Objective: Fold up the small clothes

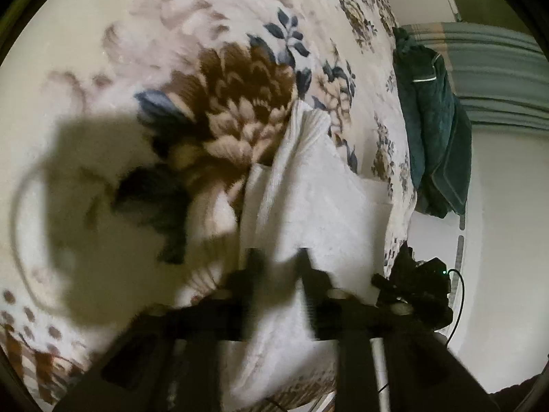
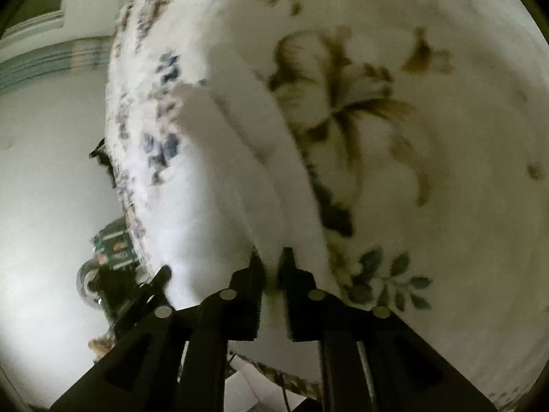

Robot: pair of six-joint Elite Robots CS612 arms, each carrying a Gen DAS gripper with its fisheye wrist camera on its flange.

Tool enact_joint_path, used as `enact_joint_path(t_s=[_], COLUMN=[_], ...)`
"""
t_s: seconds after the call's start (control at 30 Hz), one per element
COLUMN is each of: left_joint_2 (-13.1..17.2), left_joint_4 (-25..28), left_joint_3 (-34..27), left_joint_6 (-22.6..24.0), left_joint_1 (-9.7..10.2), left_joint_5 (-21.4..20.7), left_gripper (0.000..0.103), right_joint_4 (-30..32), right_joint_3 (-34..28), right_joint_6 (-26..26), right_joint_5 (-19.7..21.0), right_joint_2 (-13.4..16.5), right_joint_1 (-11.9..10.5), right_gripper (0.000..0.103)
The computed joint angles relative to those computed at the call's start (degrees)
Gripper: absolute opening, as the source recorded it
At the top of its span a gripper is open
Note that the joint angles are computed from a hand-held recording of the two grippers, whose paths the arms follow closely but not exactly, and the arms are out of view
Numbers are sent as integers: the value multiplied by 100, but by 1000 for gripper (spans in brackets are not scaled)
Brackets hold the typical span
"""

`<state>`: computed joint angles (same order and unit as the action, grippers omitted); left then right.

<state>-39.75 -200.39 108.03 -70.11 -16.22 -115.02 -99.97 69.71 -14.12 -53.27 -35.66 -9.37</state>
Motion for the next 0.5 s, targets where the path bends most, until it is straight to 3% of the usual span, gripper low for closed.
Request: enact_joint_path(t_s=[0.07,0.1,0.23,0.37,0.43,0.47,0.5], left_joint_2=[133,208,621,935,940,907,872], left_joint_4=[-377,-476,-787,-841,-942,-983,-950], left_joint_3=[-22,-66,-439,-848,-882,-872,-864], left_joint_6=[-157,-214,-297,-346,-354,-310,-232], left_joint_1=[18,28,86,90,61,34,17], left_joint_5=[-33,-101,-763,-1250,-1151,-1034,-994], left_gripper=[61,63,62,62,60,55,34], right_joint_4=[29,182,1444,1814,1711,1649,1570], right_joint_3=[9,-40,-380,-495,-456,-411,-368], right_joint_6=[-7,-100,-841,-1251,-1318,-1357,-1361], right_joint_5=[170,277,758,938,996,1023,975], right_joint_2=[50,112,507,671,656,631,596], right_joint_1=[-55,-81,-106,-25,21,34,60], right_gripper=[74,78,79,86,85,78,61])
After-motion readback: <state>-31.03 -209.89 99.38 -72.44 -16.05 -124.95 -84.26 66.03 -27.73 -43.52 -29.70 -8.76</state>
